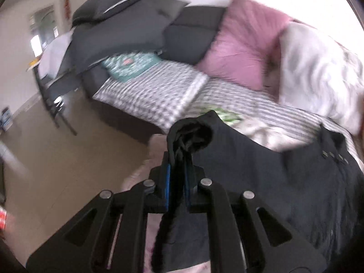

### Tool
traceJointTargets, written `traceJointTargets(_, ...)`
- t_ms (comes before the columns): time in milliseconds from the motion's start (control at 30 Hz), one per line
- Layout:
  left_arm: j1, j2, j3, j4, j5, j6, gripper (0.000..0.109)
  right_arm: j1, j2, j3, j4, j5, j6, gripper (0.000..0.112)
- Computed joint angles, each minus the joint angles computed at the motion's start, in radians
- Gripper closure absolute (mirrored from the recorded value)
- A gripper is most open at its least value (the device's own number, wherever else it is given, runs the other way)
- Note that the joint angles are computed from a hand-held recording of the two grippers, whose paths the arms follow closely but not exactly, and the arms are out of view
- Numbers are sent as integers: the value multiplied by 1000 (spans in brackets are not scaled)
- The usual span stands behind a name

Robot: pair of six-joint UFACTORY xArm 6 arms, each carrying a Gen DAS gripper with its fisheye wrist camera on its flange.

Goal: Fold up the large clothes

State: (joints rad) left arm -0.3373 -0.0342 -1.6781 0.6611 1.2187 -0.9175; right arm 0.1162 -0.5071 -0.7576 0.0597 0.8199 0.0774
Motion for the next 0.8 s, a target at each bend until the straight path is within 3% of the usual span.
traceJointTargets(267,154,34,229,-139,-63,-78,92,-7,22,-1,-87,-17,3,33)
traceJointTargets(400,142,90,262,-55,125,-109,92,-6,28,2,-81,-18,-13,33)
traceJointTargets(533,150,-49,390,-54,13,-233,88,3,25,2,-60,-29,-32,33)
traceJointTargets(667,62,-105,413,25,-142,-256,43,22,32,2,-55,-51,-40,33)
traceJointTargets(800,13,-87,443,-21,-255,-257,32,30,11,21,-54,-105,-26,33)
